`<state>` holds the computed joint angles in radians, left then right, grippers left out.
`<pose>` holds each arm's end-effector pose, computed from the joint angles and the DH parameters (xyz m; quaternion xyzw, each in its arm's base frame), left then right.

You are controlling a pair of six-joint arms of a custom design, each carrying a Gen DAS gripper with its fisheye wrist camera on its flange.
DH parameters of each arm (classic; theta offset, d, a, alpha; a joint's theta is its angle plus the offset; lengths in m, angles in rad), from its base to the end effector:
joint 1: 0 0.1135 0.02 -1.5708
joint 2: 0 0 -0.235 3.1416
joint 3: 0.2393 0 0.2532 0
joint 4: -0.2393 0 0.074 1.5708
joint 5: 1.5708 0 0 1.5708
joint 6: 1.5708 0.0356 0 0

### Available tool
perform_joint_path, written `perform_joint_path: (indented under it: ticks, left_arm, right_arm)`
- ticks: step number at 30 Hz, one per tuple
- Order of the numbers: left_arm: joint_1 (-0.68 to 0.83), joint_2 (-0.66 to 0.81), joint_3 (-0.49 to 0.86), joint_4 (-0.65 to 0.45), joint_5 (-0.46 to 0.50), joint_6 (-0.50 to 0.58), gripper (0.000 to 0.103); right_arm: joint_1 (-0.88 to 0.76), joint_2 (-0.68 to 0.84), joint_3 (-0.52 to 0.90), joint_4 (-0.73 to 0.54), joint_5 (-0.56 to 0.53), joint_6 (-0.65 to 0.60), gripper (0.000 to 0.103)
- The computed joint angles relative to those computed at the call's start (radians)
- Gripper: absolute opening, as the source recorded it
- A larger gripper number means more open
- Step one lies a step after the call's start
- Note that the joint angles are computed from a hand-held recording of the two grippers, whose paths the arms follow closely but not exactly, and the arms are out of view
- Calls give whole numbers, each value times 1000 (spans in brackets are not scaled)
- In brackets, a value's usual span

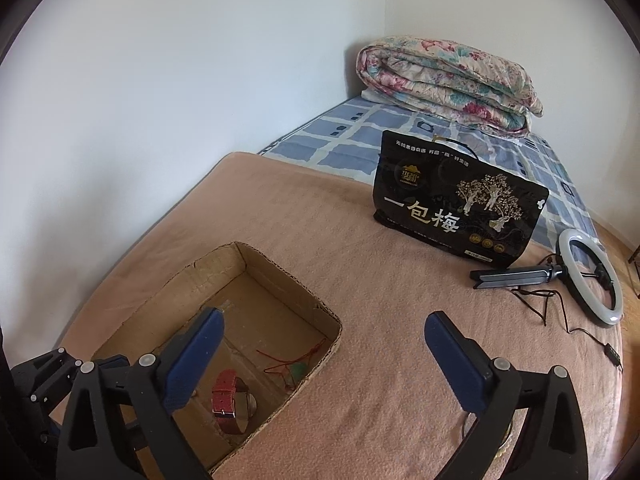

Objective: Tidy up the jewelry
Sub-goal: 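Lift both open tools up out of the cardboard box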

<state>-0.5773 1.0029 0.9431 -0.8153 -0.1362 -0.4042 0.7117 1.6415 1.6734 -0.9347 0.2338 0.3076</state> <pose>0.1809 -0.1121 0.2729 0.0580 0.9364 -0.1039 0.3301 0.2688 0.2209 0.3305 -0.1508 0.9269 0.0627 0.3380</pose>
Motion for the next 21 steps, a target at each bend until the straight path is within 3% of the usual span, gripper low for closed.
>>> perform_joint_path:
  ticks: [10,21]
  left_arm:
    - [-69,12,36,-26,-65,-26,61]
    - [-173,48,92,-27,-108,-70,61]
  right_arm:
    - [-20,-106,-72,-30,28,41,102]
    - [-77,-337,-211,-99,69,71,103]
